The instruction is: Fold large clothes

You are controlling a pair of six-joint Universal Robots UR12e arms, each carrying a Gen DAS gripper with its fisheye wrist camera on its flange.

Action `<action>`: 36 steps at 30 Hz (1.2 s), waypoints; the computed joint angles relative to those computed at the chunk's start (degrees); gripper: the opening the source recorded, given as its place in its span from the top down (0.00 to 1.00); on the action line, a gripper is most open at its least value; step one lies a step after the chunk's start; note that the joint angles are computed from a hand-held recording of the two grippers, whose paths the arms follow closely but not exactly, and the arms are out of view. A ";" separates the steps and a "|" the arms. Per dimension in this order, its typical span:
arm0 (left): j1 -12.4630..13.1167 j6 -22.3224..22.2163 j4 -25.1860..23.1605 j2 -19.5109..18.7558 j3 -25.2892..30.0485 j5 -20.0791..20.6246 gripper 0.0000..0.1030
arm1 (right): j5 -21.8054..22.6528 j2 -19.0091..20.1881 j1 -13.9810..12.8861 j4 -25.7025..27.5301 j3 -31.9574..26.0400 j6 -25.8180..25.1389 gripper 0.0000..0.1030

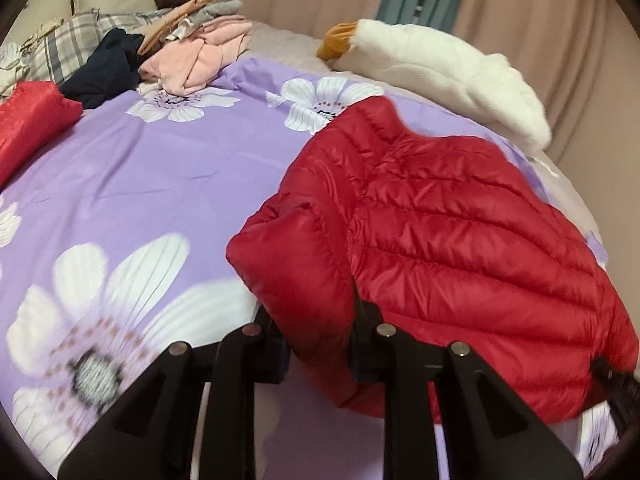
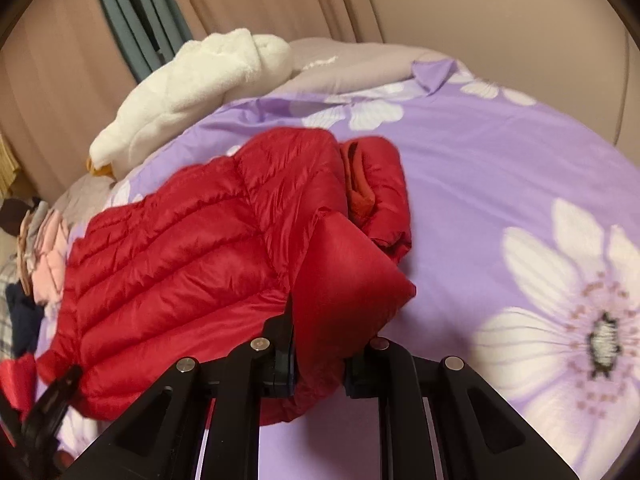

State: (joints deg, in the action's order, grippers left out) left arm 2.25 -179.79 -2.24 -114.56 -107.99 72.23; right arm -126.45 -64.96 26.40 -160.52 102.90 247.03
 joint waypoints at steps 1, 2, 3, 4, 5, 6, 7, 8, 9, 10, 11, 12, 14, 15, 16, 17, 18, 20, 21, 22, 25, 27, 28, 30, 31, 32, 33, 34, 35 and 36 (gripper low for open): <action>0.57 0.03 0.31 1.00 -1.46 -0.66 0.79 | -0.45 -0.56 0.57 0.10 0.60 0.29 0.84; 0.86 0.05 0.39 1.71 -2.41 -1.00 0.79 | -0.62 -1.05 0.89 -0.03 1.19 0.39 0.84; 1.69 0.05 0.77 2.84 -4.12 -2.12 0.79 | -0.92 -1.51 1.36 -0.20 1.78 0.64 0.84; 2.21 -0.17 1.29 3.50 -5.24 -2.90 0.79 | -1.52 -1.95 2.03 -0.35 2.40 0.81 0.84; 2.90 -0.11 2.03 4.38 -6.77 -3.70 0.79 | -2.17 -2.19 2.54 -0.36 2.79 0.81 0.84; 3.41 0.17 2.58 5.03 -7.94 -4.17 0.79 | -3.10 -2.49 3.43 -0.34 3.36 1.00 0.84; 4.19 0.57 3.48 5.81 -9.56 -4.96 0.79 | -3.70 -2.63 3.96 -0.37 3.67 1.17 0.84; 4.52 0.71 4.16 6.19 -10.46 -5.40 0.79 | -4.40 -2.69 4.53 -0.29 3.93 1.24 0.84; 4.85 0.77 4.67 6.46 -11.14 -5.91 0.78 | -5.32 -2.72 5.10 -0.08 4.23 1.21 0.84; 5.08 0.59 4.63 6.61 -11.59 -6.21 0.77 | -6.43 -2.56 5.62 0.20 4.52 1.12 0.84; 5.03 0.29 3.73 6.77 -11.63 -5.99 0.73 | -7.06 -2.43 5.87 0.84 4.67 1.29 0.79; 5.11 -0.41 1.38 7.05 -11.43 -5.87 0.66 | -7.37 -2.35 5.96 2.55 4.73 2.05 0.71; 5.53 -1.94 -2.83 7.63 -11.30 -5.89 0.51 | -6.13 -2.76 5.71 6.18 5.17 5.71 0.58; 6.01 -2.88 -3.25 7.58 -11.42 -6.63 0.46 | -5.26 -3.11 5.53 6.31 5.73 7.47 0.51; 6.61 -3.72 -2.77 7.16 -11.41 -8.03 0.44 | -5.00 -3.57 5.40 5.65 6.47 8.89 0.50; 6.99 -4.02 -2.68 6.76 -11.20 -8.85 0.39 | -5.54 -3.80 5.42 4.94 6.83 9.06 0.50; 7.16 -4.06 -3.53 6.40 -10.68 -9.46 0.38 | -6.75 -3.98 5.60 4.88 6.98 9.04 0.49; 7.58 -3.93 -6.90 5.39 -9.16 -12.69 0.37 | -10.65 -4.07 6.29 7.70 6.31 9.72 0.45; 7.66 -4.25 -8.33 4.90 -8.53 -14.18 0.36 | -12.69 -3.99 6.68 9.56 5.82 10.57 0.44; 7.67 -5.61 -10.08 4.11 -7.58 -16.29 0.35 | -14.44 -3.83 7.00 10.67 5.41 10.97 0.43; 7.60 -7.93 -10.15 2.60 -6.25 -20.77 0.31 | -16.29 -3.19 7.40 6.23 5.21 7.87 0.43; 7.20 -9.62 -9.11 2.09 -5.75 -21.12 0.31 | -18.30 -1.85 7.89 -1.87 5.06 1.67 0.43; 6.87 -10.90 -8.35 1.73 -5.40 -20.83 0.32 | -19.12 -0.82 8.36 -7.51 4.83 -3.13 0.43; 6.07 -11.64 -7.03 1.43 -4.98 -19.19 0.42 | -18.54 1.06 8.64 -14.03 3.43 -9.77 0.44; 5.56 -11.59 -6.54 1.32 -4.74 -17.73 0.44 | -17.51 2.19 8.51 -16.32 2.29 -13.21 0.46; 5.16 -11.70 -6.12 1.39 -4.71 -16.17 0.48 | -16.34 3.15 8.23 -17.52 1.31 -15.77 0.54; 4.83 -11.98 -5.54 1.47 -4.77 -15.13 0.52 | -14.71 3.93 7.84 -17.43 0.16 -17.55 0.67; 4.51 -12.12 -4.09 1.55 -5.00 -14.12 0.54 | -11.62 4.45 7.03 -16.17 -0.94 -18.34 0.71; 4.59 -11.69 -3.30 1.84 -5.46 -13.41 0.58 | -8.49 4.83 6.12 -14.69 -1.83 -18.09 0.75; 4.44 -11.10 -3.02 2.01 -5.51 -12.50 0.61 | -6.32 5.29 5.33 -13.92 -2.57 -17.57 0.76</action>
